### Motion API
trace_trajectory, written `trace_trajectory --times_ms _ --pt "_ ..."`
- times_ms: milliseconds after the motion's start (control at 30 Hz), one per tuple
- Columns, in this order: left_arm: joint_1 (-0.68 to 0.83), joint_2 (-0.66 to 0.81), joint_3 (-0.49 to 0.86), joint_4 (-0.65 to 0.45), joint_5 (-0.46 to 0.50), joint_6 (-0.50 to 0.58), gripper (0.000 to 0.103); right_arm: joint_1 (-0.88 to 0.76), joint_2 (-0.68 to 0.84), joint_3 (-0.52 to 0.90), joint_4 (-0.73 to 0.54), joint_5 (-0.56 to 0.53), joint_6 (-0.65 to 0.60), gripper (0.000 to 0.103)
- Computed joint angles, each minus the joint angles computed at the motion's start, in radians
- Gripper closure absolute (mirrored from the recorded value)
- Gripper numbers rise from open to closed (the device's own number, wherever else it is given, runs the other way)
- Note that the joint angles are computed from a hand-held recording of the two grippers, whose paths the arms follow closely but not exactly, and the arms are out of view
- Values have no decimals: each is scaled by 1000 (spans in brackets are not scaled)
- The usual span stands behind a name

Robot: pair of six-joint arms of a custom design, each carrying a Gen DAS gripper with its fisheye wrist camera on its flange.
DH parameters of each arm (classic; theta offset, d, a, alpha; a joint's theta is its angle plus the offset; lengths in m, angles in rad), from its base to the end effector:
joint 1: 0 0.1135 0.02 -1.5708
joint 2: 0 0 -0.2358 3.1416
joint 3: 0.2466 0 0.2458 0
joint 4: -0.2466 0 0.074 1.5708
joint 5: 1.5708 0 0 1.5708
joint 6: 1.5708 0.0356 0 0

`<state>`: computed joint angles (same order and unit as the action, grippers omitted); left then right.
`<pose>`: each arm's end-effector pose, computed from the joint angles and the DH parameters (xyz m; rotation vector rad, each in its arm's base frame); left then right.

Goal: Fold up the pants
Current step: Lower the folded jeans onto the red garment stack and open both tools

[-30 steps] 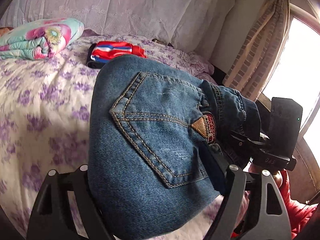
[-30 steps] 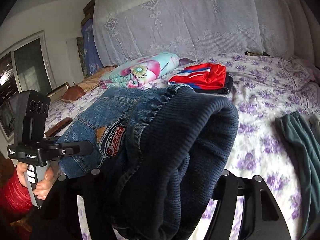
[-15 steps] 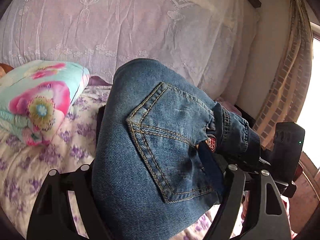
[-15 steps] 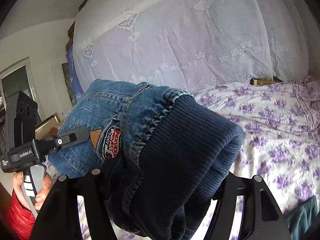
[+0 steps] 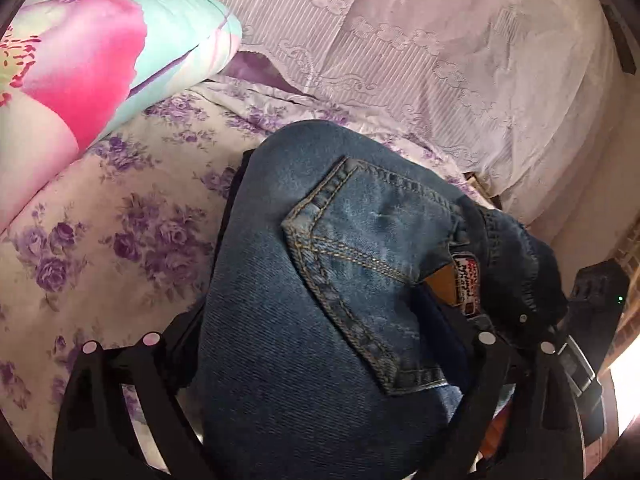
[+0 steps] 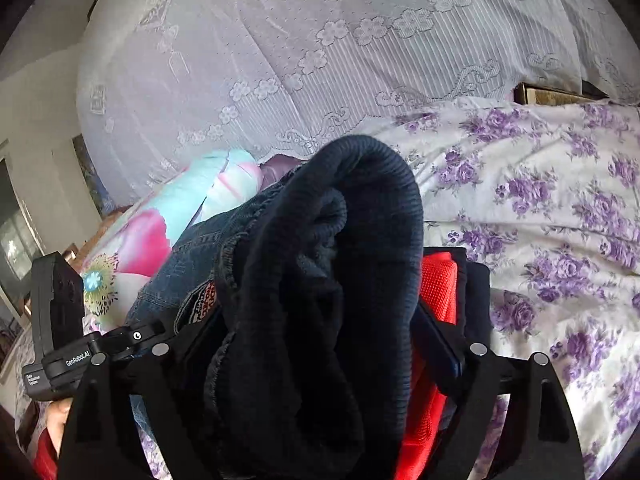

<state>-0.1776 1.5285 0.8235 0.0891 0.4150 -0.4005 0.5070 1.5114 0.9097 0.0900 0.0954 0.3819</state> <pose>0.3099 -0.0702 0.1787 -0.0066 2.2337 -0.7756 0.2918 0.1582 0.2098 -0.0730 2.1090 0.4399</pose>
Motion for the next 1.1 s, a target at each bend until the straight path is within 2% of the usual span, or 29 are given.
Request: trace_trajectory --times_ms 33,100,133,200,233,300,367,400,433,467,500,533,567,700,767,833,1000,1033,1100 --pt "9 -36 1 -23 -12 23 15 17 -43 -23 12 34 -3 10" --pt "-8 -158 -73 15 -155 35 16 58 -154 -112 82 172 11 9" --pt "-13 -197 -86 8 -198 46 16 76 -213 -149 102 236 25 9" --pt "-13 -246 -93 -12 -194 46 16 127 -323 -220 148 380 47 9" --pt "-18 -263 -96 -15 -189 36 16 144 -349 -226 150 407 28 9" --pt "-33 -267 -85 -25 -174 52 16 187 -303 -143 53 503 -30 13" --pt "-84 -237 -45 -72 -225 125 15 212 -183 -34 -63 615 -53 15" --pt "-129 -206 -20 -106 -299 175 14 194 -118 4 -116 623 -40 17" --pt "-179 -158 10 -134 -399 230 10 171 -63 11 -103 620 -39 18" --pt "-226 -126 14 -121 -497 284 9 147 -38 -17 -43 607 -47 16" --pt "-258 -127 -31 -46 -561 315 6 116 -32 -38 -13 590 -41 10" --pt "-264 -136 -55 -19 -574 310 5 102 -43 -52 2 565 -31 10" --pt "-260 -140 -47 -40 -569 300 5 94 -44 -35 -25 551 -27 10" --pt "-219 -174 -59 -53 -510 250 6 130 -60 -78 48 611 -66 9" --pt "-210 -192 -72 -58 -500 212 6 147 -118 -142 97 601 -31 8" --pt "-201 -245 -114 -56 -477 173 5 170 -195 -190 89 600 39 6" --pt "-220 -467 -273 -107 -475 85 5 333 -310 -262 -17 763 187 4" --pt "-239 -536 -311 -133 -500 78 5 386 -302 -257 -62 830 209 4" --pt "-308 -675 -377 -197 -611 68 5 499 -251 -220 -194 972 303 4"
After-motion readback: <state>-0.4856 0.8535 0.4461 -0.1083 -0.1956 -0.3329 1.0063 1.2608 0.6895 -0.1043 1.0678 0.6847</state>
